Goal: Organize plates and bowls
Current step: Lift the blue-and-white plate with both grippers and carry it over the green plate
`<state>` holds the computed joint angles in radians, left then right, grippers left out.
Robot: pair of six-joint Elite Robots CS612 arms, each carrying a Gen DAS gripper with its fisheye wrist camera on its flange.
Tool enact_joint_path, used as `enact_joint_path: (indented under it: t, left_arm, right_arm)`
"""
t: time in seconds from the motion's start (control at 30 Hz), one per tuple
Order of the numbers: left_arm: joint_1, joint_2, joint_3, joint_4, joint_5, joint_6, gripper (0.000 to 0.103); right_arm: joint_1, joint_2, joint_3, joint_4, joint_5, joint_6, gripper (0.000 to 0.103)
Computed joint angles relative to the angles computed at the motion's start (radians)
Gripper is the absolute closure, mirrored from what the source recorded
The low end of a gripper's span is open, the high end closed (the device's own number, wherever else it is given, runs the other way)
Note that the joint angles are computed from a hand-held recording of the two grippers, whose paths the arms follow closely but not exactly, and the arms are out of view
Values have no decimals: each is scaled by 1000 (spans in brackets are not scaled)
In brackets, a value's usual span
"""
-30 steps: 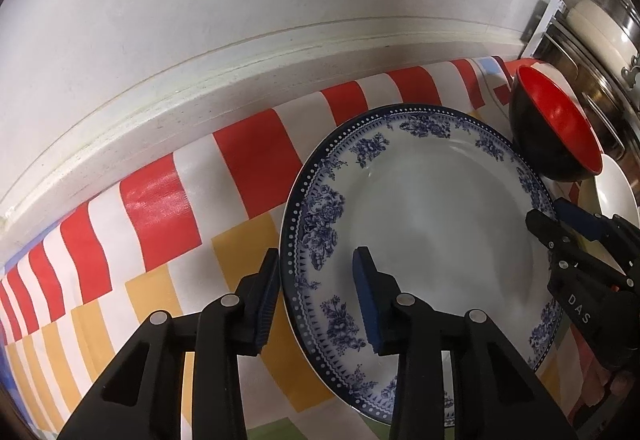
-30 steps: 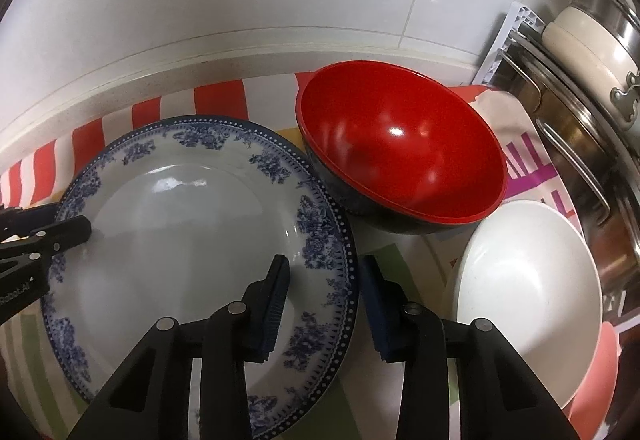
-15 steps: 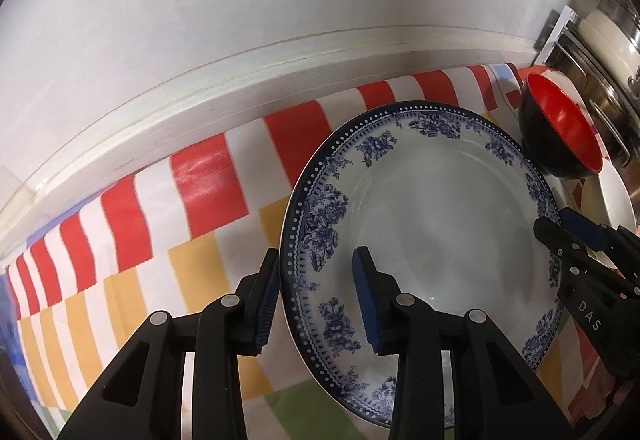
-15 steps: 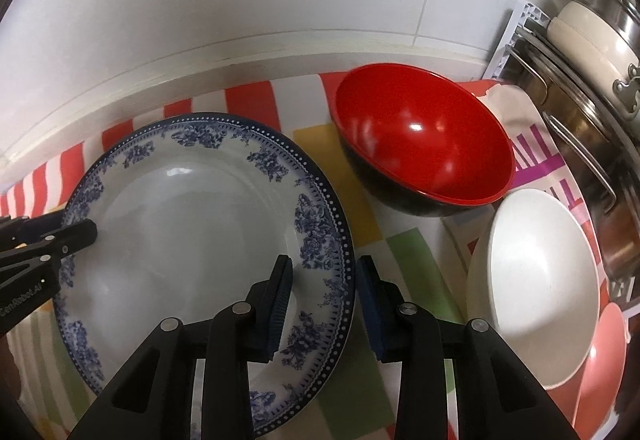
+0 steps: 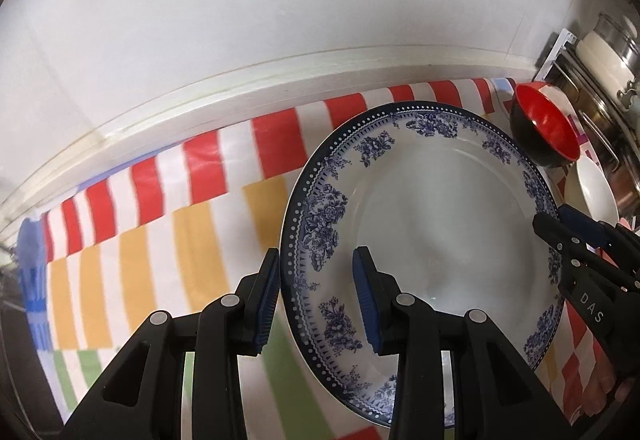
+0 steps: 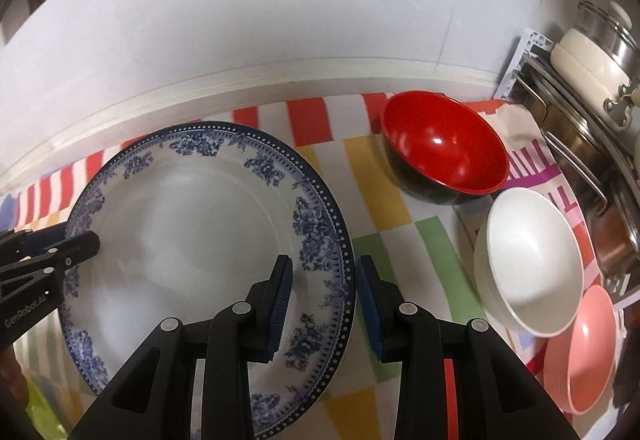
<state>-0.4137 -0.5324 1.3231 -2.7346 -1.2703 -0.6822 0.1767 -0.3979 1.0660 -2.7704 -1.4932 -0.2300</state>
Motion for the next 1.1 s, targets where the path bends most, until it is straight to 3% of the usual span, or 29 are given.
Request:
enact_joint_path:
  t: [0.27,0.53,1.1]
  left_arm:
    - [-27,-78,139,-64,65,-69,67]
    - [-53,-141,256,-103,108,-192,67]
    - [-105,-291,545,-184,164,-380,67]
  right_arm:
    - [6,-75,119,-59,44,-47,69]
    - [14,-144,239,-132,83,-107,69]
    - [47,-252,446,-237,130,-180,69]
